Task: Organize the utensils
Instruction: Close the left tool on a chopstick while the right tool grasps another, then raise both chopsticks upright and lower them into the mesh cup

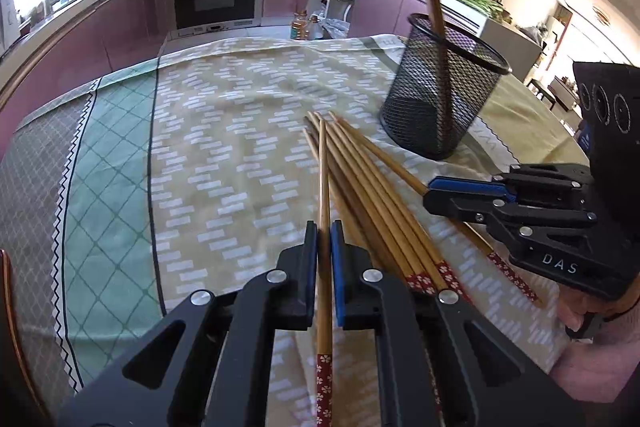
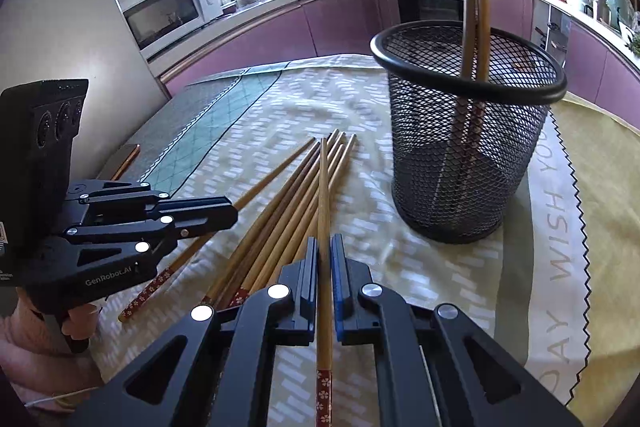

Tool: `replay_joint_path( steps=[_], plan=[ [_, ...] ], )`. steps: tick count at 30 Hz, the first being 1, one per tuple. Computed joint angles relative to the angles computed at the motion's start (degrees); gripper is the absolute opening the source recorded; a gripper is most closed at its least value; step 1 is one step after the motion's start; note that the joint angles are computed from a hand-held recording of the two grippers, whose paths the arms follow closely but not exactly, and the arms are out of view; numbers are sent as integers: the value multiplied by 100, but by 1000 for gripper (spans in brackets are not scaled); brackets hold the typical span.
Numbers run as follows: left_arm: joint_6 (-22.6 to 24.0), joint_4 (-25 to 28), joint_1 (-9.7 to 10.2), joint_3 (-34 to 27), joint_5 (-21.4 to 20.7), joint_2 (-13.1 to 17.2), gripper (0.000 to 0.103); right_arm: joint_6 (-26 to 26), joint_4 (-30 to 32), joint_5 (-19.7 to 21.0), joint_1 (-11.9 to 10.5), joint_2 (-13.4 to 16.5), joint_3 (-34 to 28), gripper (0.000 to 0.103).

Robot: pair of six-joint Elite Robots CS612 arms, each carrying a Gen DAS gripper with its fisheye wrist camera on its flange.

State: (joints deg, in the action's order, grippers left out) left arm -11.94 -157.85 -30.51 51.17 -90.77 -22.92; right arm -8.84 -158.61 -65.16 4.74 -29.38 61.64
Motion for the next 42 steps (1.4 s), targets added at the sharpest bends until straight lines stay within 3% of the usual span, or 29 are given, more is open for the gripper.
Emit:
replay_joint_path(
  steps=[12, 18, 34, 42],
  plan=[
    [218, 406, 57, -264, -328, 115, 12, -316, 380, -166, 61, 63, -171, 7],
    [92, 463, 35, -361, -181, 154, 8, -251, 152, -62, 28, 12, -70, 6],
    [291, -406, -21, 188, -219, -233, 7, 122, -1150, 256, -166, -354, 528, 6],
    [322, -1057, 35, 475, -730, -480, 7, 453, -1915, 395, -281, -488, 735, 6]
  ],
)
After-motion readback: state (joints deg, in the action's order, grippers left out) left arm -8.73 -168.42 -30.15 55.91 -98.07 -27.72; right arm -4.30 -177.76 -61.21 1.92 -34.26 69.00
